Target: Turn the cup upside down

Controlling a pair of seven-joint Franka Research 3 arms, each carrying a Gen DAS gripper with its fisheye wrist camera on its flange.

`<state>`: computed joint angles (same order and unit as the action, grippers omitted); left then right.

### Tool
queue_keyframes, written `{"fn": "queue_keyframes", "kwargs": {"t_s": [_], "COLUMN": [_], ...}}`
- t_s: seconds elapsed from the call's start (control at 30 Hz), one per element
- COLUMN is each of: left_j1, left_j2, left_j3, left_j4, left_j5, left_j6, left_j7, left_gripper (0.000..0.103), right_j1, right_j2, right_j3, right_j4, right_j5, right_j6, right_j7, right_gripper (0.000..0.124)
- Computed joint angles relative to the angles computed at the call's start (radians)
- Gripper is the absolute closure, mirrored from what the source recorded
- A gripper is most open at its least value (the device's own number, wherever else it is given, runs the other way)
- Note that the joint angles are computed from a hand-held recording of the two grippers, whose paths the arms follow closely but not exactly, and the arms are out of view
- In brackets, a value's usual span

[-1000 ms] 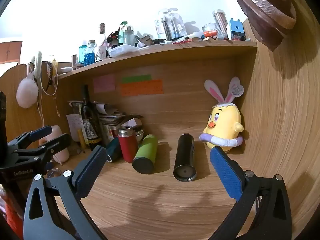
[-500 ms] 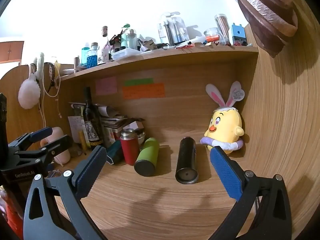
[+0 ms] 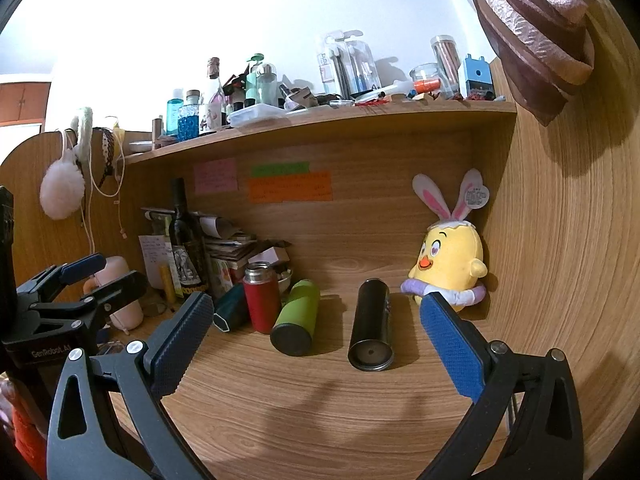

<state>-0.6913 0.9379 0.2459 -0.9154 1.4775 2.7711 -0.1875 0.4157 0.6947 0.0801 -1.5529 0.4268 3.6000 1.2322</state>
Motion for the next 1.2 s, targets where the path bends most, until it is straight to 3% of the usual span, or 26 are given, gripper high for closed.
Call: {"fn": "queue_keyframes", "kwargs": {"t_s": [1.2], "left_j1": [-0.003], "left_j2": [-0.039], "left_j3": [-0.021], "left_j4": [-0.049], "left_j5": [0.098], "left_j6": [-0.017], "left_j7": [-0.076], "left_gripper": [0.000], "right_j1": [0.013], "right_j2": [-0.012], "right_j3": [0.002], "right_j4": [-0.018], "right_j5": [0.006], "right_j6": [0.018], "right_j7": [-0.013], "right_gripper": [0.021]}}
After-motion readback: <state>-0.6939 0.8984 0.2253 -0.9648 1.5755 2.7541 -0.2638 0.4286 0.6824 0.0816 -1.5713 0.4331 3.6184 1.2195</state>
